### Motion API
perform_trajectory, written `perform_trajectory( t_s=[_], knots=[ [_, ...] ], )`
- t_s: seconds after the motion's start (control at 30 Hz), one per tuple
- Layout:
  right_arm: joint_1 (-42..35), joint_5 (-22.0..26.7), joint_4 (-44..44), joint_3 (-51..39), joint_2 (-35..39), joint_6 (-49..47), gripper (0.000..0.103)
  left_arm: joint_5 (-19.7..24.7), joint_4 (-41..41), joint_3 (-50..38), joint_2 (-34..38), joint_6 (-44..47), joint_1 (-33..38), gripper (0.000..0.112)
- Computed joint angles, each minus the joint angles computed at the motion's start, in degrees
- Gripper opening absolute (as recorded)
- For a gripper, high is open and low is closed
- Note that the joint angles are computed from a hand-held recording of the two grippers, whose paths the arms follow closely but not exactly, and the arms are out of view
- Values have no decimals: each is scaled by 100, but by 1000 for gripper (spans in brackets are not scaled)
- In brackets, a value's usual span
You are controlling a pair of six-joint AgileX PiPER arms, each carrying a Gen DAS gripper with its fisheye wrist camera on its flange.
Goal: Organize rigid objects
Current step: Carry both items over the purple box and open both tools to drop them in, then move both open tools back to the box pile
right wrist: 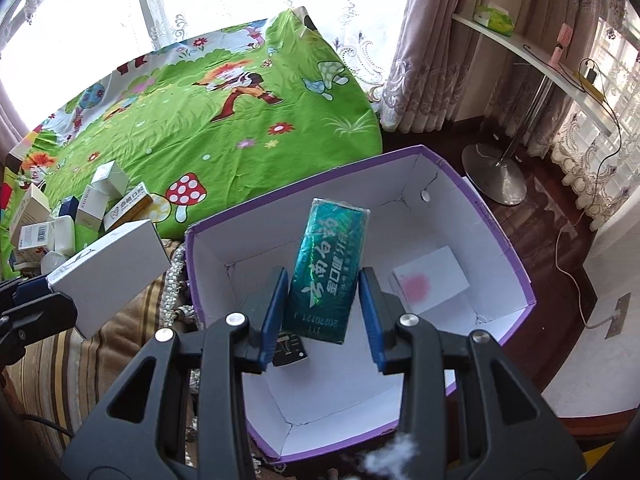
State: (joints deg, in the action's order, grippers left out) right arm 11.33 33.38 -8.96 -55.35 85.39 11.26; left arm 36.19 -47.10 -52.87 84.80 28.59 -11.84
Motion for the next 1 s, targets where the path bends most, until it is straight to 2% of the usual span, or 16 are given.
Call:
perform_trajectory(
  t_s=[0.1,0.17,0.27,0.33,0.67,0.83,1.0],
  knots=[
    [-52,-28,-68,23,-16,75,41,87,-151,-113,171,83,-49,48],
    [-68,-39,-108,33,-24,121,47,120,-189,-93,195,99,-31,54],
    [6,-146,-369,112,-102,348,66,207,-216,-18,157,83,89,57],
    [64,-225,-442,145,-136,417,70,257,-282,54,90,126,188,57],
    [310,-340,-140,175,-214,132,75,230,-393,480,-349,267,719,57],
    [592,-286,-91,112,-166,10,76,585,-680,776,-630,663,1595,57],
    [896,-188,33,-21,-77,-158,76,1225,-982,1088,-911,1200,3081,57]
  ],
)
